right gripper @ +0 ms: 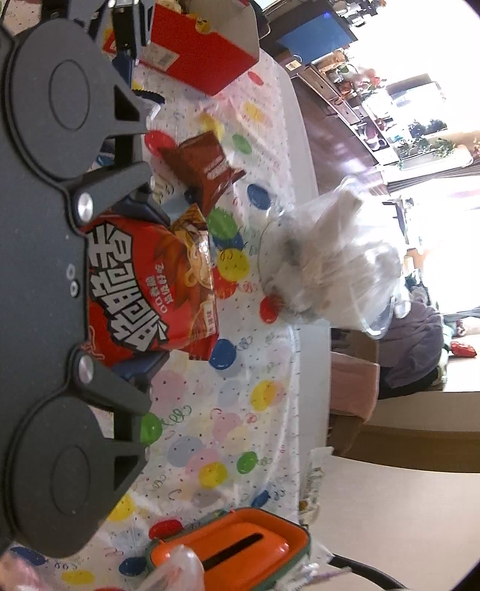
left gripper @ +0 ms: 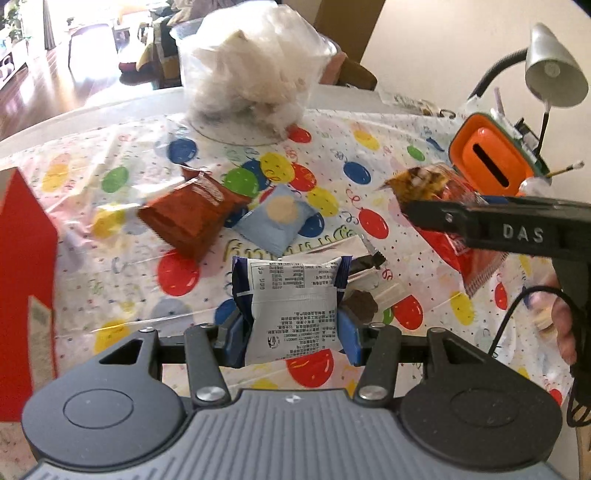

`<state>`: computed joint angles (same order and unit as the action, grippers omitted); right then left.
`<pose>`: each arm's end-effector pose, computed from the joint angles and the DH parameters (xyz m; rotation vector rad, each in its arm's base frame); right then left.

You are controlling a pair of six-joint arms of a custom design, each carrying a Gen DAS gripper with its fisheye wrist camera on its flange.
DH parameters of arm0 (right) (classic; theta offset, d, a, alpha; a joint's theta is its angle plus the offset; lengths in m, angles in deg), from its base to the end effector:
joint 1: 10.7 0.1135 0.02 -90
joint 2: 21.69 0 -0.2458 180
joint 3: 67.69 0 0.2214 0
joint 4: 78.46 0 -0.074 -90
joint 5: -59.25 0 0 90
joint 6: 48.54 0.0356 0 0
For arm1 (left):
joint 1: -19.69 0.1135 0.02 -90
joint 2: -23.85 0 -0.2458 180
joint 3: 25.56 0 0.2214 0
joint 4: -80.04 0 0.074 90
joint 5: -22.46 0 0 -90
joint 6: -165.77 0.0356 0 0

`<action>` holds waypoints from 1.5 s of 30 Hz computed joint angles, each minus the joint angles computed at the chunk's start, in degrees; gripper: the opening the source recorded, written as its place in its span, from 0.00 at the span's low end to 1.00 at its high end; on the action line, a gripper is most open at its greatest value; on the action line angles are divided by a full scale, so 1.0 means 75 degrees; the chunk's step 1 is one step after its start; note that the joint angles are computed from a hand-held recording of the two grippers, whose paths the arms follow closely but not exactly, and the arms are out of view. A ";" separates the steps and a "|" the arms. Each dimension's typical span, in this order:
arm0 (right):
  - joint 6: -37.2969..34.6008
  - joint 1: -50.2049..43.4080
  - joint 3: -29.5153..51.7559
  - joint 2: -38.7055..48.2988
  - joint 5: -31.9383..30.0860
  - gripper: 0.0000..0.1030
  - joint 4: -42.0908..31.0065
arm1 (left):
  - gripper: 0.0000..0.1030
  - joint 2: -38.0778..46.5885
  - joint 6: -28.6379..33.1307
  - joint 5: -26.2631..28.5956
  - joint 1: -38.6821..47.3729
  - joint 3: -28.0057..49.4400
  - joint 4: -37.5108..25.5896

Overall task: Organize snacks
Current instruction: 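Lift the navy packet and red snack bag off the table with both tools, then carry the navy packet and red snack bag over the cardboard box with both tools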

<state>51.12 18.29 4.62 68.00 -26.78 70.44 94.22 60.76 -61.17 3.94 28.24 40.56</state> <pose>0.2658 0.1445 0.2112 -0.3760 2.3974 0.2250 0.2017 -0.0610 0.1911 0.0604 2.5771 -0.3470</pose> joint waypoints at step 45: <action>0.2309 0.5003 0.9169 0.5663 0.1904 0.67 -0.3720 | 0.50 0.2565 0.9042 0.4060 1.1376 0.4732 -0.5035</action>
<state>68.44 55.81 73.40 110.47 -12.51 42.53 113.46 128.58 -30.71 89.26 63.73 2.80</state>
